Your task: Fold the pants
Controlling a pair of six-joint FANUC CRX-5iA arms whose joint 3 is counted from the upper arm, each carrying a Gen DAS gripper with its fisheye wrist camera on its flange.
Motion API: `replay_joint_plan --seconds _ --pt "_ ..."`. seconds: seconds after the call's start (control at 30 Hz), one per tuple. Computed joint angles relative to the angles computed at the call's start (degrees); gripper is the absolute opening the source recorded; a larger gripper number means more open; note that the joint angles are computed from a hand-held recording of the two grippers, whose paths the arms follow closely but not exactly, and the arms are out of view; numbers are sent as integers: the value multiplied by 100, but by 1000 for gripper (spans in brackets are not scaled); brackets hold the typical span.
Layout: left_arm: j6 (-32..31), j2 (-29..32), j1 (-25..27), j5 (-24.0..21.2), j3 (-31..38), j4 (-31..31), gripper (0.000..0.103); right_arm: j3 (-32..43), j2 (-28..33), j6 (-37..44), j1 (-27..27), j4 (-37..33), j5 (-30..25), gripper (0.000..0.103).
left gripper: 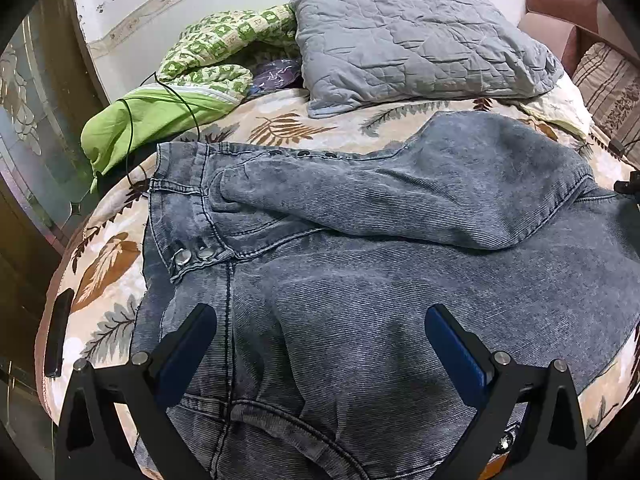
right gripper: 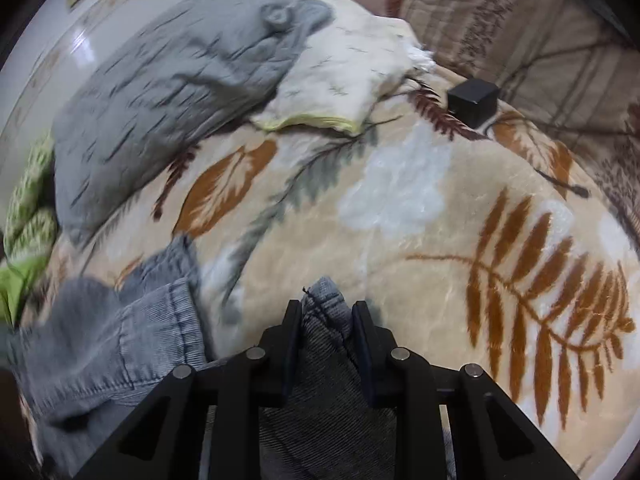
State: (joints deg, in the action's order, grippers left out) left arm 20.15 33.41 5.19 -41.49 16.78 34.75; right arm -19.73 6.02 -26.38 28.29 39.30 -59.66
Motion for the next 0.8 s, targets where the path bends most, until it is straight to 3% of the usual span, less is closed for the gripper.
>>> replay_joint_plan --seconds 0.17,0.3,0.37,0.5,0.63,0.73,0.8 --pt "128 34 21 -24 76 -55 103 -650 -394 -1224 -213 364 710 29" --pt "216 55 42 -9 122 -41 103 -1277 -891 -2758 -120 1108 787 30" --pt "262 60 55 44 139 -31 103 -1425 -1024 -3143 21 1488 657 30" --pt "663 96 121 221 264 -283 103 -1297 -1002 -2794 228 1588 749 30" --pt "1161 203 231 263 510 -668 103 -1020 -791 -2372 328 1561 1178 30" --pt "1523 296 282 260 730 -1225 103 -490 -404 -1535 453 786 1236 30" --pt "1814 531 340 -216 1172 -1579 103 -256 -207 -1170 454 297 1331 30"
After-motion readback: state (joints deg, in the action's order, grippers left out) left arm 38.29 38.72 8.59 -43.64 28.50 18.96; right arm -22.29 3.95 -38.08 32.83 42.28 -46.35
